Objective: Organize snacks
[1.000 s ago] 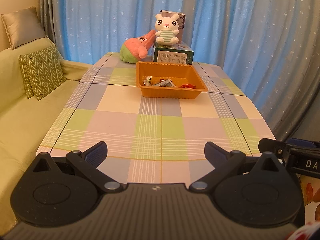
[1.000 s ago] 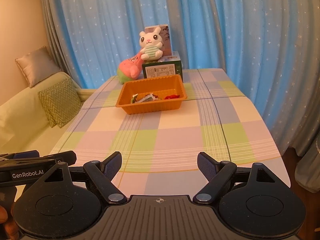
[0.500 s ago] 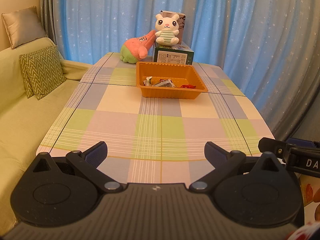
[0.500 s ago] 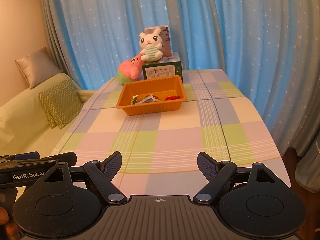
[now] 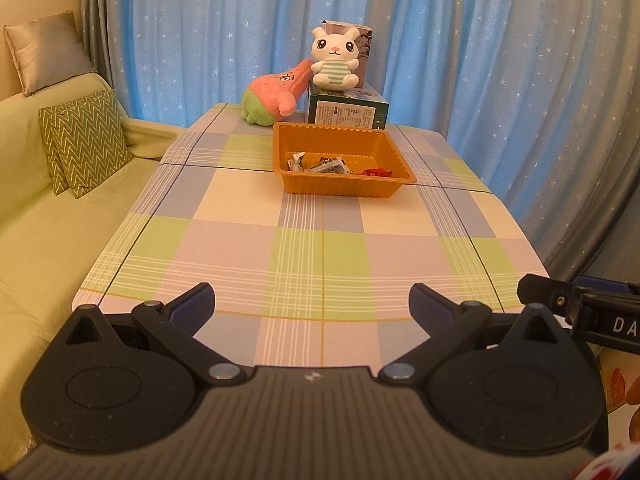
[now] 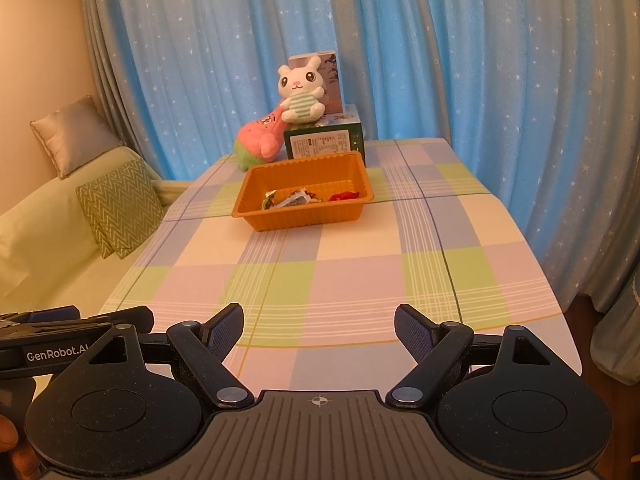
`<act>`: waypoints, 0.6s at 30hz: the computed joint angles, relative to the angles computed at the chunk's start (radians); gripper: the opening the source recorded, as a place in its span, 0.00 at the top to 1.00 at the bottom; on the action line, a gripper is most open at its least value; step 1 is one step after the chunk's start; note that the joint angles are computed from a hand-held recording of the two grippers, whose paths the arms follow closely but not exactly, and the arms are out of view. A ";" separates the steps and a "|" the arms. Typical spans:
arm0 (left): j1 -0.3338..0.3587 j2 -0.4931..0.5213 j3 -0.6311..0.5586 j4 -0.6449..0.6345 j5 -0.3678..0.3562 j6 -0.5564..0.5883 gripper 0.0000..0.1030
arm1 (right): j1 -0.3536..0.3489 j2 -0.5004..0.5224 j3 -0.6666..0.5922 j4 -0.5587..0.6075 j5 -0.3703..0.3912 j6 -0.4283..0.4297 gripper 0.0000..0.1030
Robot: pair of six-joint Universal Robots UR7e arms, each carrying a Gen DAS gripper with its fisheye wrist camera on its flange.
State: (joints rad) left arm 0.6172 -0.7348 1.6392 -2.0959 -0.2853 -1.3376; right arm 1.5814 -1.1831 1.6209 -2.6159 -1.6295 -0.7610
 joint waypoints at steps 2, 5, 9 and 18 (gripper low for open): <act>0.000 0.000 0.000 -0.001 0.000 0.001 0.00 | 0.000 0.000 0.000 0.000 0.001 0.000 0.20; 0.000 -0.001 0.000 0.003 -0.001 -0.002 0.00 | 0.000 0.000 0.000 0.001 0.001 0.000 0.20; 0.000 -0.002 0.002 -0.002 -0.001 0.001 0.00 | 0.000 0.000 0.000 0.000 0.001 0.000 0.20; 0.000 -0.002 0.001 0.002 -0.002 -0.003 0.00 | 0.000 0.000 0.000 0.001 0.001 0.000 0.20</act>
